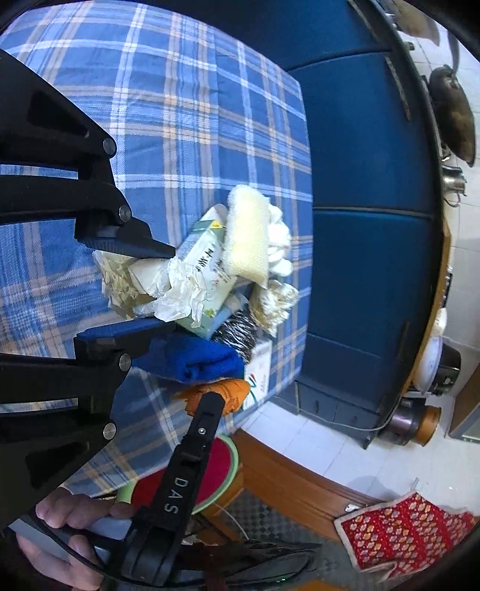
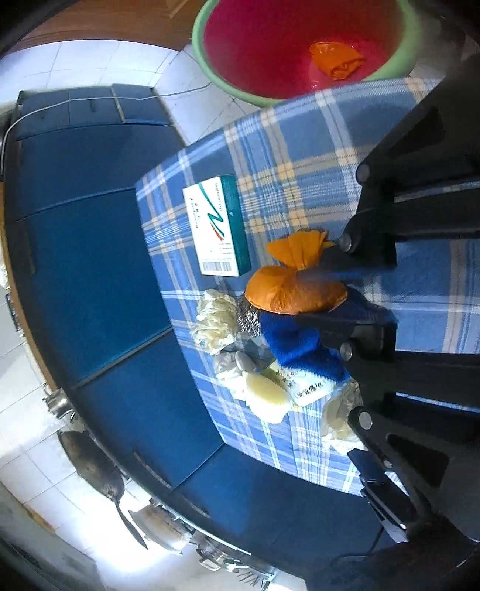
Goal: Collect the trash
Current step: 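Grasp the crumpled white tissue with the left gripper, then carry the tissue and orange wrapper over the bucket and release both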
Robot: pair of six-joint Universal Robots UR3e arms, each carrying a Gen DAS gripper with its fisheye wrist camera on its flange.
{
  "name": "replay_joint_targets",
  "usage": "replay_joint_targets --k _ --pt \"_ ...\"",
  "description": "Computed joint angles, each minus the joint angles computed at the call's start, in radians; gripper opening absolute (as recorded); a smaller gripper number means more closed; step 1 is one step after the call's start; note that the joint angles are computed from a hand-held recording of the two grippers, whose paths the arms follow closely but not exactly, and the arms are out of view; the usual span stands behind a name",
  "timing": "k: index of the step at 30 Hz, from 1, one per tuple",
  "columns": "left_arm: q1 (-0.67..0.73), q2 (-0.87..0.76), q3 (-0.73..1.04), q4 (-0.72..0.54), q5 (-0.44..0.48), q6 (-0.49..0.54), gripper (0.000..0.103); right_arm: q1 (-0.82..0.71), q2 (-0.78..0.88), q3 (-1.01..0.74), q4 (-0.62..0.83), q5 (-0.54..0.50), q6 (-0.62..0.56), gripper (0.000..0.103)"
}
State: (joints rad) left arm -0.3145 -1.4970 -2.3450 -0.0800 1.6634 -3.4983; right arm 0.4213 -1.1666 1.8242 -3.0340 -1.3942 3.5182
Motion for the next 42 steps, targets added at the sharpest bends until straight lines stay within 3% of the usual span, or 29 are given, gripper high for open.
replay_joint_targets --k 10,18,25,42 --pt "-0.095 0.005 0.103 -0.046 0.064 -0.004 0.032 -0.035 -0.202 0.194 -0.072 -0.024 -0.019 0.018" --pt "-0.211 -0.097 0.263 -0.068 0.119 0.003 0.032 -0.102 -0.403 0.367 -0.082 -0.036 -0.045 0.018" --pt "-0.290 -0.213 0.417 -0.077 0.116 0.016 0.032 -0.212 -0.590 0.510 -0.044 -0.014 -0.081 0.018" --pt "-0.404 -0.597 0.860 -0.153 0.049 0.071 0.032 -0.674 -0.961 0.799 0.137 0.228 -0.252 0.018"
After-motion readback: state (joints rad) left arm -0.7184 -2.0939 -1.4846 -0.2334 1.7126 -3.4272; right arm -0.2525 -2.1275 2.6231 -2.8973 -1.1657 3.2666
